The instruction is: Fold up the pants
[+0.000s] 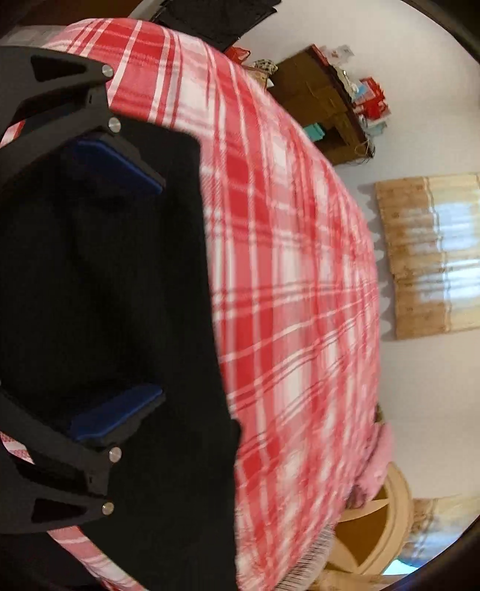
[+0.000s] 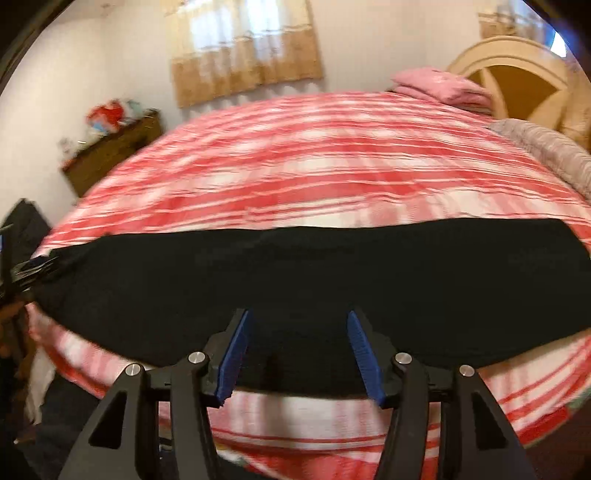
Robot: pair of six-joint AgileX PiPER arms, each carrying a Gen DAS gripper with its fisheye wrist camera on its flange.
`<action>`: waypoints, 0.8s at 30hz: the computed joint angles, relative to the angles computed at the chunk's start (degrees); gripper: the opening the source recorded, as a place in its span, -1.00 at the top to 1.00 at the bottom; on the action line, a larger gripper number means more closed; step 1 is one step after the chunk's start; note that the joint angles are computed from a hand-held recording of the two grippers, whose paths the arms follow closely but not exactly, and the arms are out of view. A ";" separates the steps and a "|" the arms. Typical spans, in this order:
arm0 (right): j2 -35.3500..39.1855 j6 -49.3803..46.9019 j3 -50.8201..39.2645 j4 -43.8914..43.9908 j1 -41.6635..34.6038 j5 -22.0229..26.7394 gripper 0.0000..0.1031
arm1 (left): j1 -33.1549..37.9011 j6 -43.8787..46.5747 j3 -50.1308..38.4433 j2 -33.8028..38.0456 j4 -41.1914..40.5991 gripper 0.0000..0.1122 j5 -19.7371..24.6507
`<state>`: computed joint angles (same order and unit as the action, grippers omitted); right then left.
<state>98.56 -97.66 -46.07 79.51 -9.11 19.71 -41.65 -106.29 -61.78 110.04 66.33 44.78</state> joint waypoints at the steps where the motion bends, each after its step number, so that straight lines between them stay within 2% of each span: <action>1: 1.03 3.29 -0.97 -3.44 0.14 -1.08 -0.10 | 0.42 0.77 -0.66 1.18 -1.16 -0.84 -0.89; 3: 1.11 2.98 -1.03 -4.34 -0.02 -0.93 -0.10 | 0.91 1.58 -1.30 2.40 -2.54 -0.84 -1.95; 5: 0.56 2.63 -0.38 -5.14 1.68 -3.88 -0.10 | 0.54 1.03 -1.55 3.25 -2.37 -0.84 -1.42; 9: 0.13 -3.51 1.04 -1.18 3.73 -8.12 -0.10 | -0.30 1.30 -2.24 3.03 -3.32 -0.84 -1.11; 12: -0.34 2.42 0.85 -7.00 3.61 -7.77 -0.10 | -1.40 0.65 -2.68 2.45 -3.06 -0.84 -1.45; 17: -1.64 10.90 0.44 -14.28 2.51 -5.44 -0.10 | -3.79 -0.27 -4.36 2.84 -2.81 -0.84 -1.20; 20: -3.31 10.43 0.37 -13.28 0.77 -3.42 -0.10 | -4.73 -0.36 -5.69 3.38 -2.28 -0.84 -2.17; 22: -5.22 7.23 0.10 -10.11 -2.74 -0.19 -0.10 | -5.41 0.99 -7.10 4.25 -2.78 -0.84 -1.12; 24: -5.98 7.27 -1.77 -8.73 -8.63 5.03 -0.10 | -5.76 0.88 -7.12 4.44 -2.50 -0.84 -0.86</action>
<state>92.58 -90.39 -47.84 70.78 -17.74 24.74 -47.41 -105.40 -68.90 114.48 63.84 43.92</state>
